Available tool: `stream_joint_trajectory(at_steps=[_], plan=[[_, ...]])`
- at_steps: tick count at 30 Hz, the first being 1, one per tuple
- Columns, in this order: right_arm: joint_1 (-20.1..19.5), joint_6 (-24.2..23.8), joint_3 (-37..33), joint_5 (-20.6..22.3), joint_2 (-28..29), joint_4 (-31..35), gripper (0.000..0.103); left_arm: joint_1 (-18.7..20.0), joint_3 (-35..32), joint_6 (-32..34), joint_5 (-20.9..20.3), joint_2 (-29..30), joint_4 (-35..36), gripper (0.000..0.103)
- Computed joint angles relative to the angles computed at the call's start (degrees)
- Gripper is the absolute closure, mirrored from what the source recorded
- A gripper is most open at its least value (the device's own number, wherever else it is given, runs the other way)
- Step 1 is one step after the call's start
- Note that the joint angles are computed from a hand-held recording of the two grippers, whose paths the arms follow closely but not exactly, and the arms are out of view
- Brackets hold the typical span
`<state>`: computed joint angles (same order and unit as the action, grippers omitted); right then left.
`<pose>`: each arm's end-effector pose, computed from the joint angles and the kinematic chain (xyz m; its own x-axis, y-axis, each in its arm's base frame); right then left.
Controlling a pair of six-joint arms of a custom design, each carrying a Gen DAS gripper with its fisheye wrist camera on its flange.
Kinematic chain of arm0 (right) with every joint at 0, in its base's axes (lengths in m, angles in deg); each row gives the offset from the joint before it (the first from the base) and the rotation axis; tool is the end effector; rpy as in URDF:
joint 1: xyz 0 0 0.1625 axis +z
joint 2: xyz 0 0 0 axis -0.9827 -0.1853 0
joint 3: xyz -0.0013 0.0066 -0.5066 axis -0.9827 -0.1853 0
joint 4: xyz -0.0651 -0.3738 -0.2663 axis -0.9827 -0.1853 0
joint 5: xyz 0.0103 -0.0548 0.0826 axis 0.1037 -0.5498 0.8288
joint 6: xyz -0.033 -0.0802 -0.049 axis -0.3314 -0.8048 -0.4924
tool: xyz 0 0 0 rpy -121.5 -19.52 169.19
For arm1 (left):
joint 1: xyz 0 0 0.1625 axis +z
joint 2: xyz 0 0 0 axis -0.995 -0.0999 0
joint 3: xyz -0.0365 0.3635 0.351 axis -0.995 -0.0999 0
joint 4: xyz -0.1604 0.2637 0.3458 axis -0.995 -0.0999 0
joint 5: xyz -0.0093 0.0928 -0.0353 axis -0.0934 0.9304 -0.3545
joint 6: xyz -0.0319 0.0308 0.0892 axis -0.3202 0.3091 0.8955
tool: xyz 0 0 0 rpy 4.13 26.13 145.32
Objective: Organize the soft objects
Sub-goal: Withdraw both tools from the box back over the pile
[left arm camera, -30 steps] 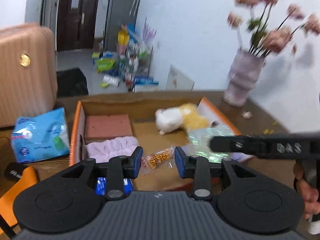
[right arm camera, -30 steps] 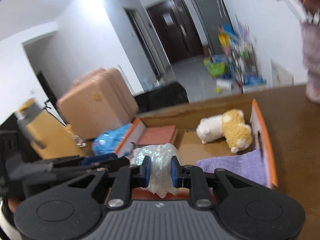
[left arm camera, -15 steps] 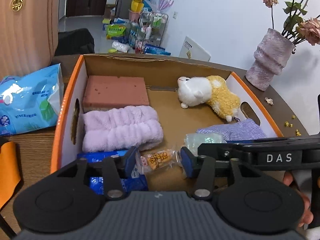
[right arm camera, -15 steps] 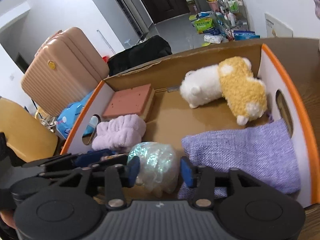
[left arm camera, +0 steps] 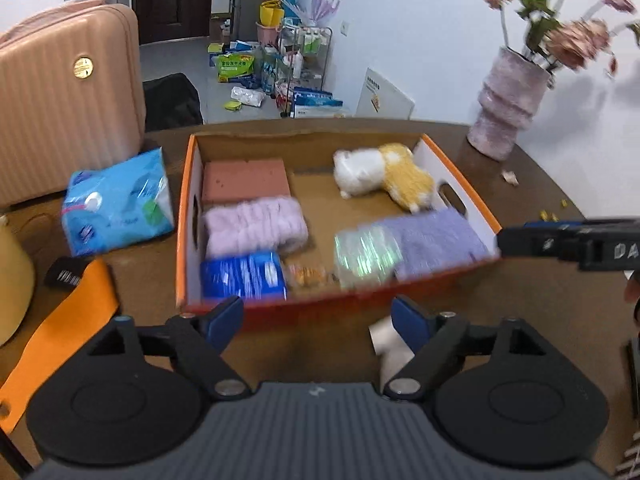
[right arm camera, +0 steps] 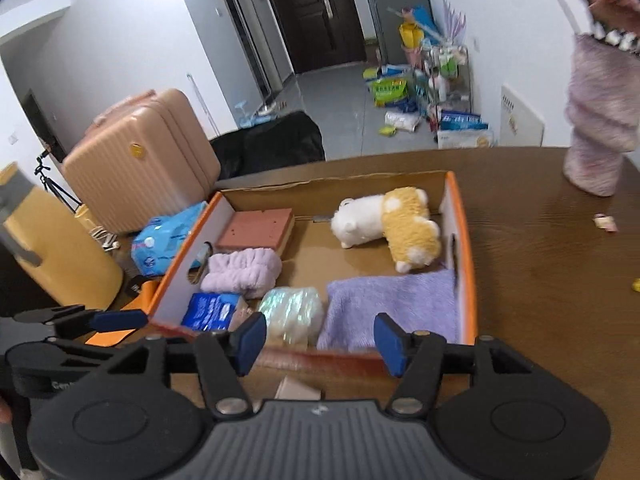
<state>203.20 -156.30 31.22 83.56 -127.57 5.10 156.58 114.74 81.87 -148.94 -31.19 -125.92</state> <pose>0.4067 -0.5133 0.0491 -0.8456 0.2911 0.4474 -0.1915 0.6168 -0.7635 -0.0421 -0.6519 0.3612 -0.5835 0.7030 -0.4066 0.8020 0.5775 -0.1526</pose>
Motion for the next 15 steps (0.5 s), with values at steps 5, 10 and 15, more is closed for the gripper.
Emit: stream_joint_trajectory(at_steps=[5,10,15], plan=[[6.24,0.83,5.75,4.94,0.52,-2.36,0.036,1.25,5.70,1.85,1.57,-7.42,2.58,0.018],[10.62,8.06,8.92,4.54,3.23,0.08,0.035,2.84,11.33,4.07,4.15,-14.33,6.27,0.016],[12.99,17.29,11.05,-0.14,5.33,3.35,0.033,3.76,15.79,7.29,6.21,-19.56,9.38,0.015]])
